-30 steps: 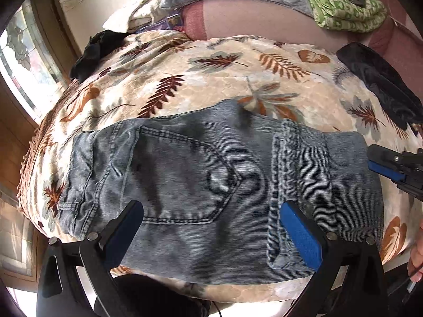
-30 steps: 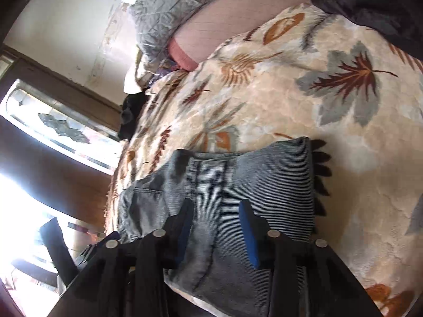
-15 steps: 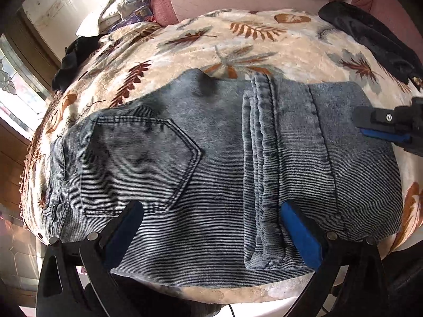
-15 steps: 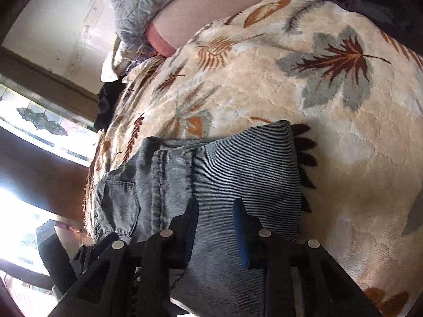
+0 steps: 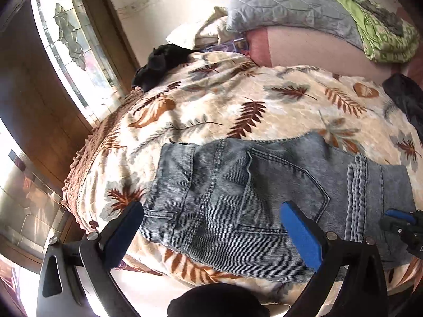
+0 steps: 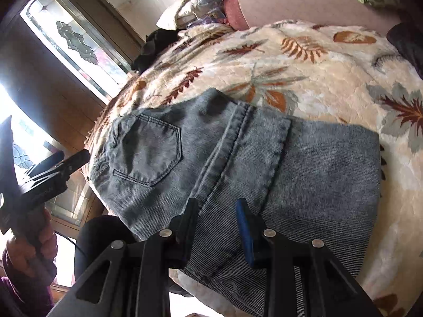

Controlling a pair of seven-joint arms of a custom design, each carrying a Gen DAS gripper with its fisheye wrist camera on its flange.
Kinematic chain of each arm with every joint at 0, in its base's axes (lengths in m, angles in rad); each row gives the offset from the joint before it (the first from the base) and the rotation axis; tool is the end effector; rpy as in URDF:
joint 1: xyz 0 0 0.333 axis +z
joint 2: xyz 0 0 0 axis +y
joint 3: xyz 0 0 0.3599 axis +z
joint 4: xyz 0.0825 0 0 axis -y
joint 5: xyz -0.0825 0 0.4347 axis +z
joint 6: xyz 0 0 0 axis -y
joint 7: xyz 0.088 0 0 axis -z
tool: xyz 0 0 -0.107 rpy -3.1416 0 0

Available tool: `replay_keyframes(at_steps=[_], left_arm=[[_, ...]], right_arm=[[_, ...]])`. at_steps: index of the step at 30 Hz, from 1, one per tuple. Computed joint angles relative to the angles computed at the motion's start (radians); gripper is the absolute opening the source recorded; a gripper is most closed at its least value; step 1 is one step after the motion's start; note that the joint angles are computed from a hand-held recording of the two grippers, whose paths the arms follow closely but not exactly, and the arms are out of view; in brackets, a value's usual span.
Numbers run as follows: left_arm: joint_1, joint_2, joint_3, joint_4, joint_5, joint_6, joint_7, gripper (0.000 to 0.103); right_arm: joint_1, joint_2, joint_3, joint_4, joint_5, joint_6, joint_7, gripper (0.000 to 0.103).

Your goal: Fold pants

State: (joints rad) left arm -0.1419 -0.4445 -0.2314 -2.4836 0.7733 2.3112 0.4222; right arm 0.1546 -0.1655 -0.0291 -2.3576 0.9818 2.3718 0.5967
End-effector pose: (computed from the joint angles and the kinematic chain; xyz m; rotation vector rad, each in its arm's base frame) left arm 0.4336 -0.1611 0.4922 -1.9397 1.4076 -0.2515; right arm 0.5269 0.0757 0.4302 -2.0110 1.2971 0.1381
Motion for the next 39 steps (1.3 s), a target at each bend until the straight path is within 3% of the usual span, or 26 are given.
replay_keyframes(at_steps=[8, 12, 23, 39], left_arm=[[0.013, -0.038, -0.003, -0.012, 0.01, -0.037, -0.013, 0.103], [0.008, -0.048, -0.007, -0.019, 0.016, -0.046, -0.017, 0.103], [0.013, -0.071, -0.021, -0.018, 0.065, -0.007, -0.063, 0.103], [0.009, -0.102, -0.037, -0.009, 0.087, 0.001, -0.075, 0.103]], right_arm=[[0.049, -0.093, -0.012, -0.05, 0.239, 0.059, -0.201, 0.033], [0.075, -0.121, -0.005, -0.067, 0.297, 0.074, -0.277, 0.035], [0.103, -0.119, 0.01, -0.085, 0.262, 0.164, -0.281, 0.035], [0.105, -0.121, -0.001, -0.08, 0.292, 0.172, -0.278, 0.035]])
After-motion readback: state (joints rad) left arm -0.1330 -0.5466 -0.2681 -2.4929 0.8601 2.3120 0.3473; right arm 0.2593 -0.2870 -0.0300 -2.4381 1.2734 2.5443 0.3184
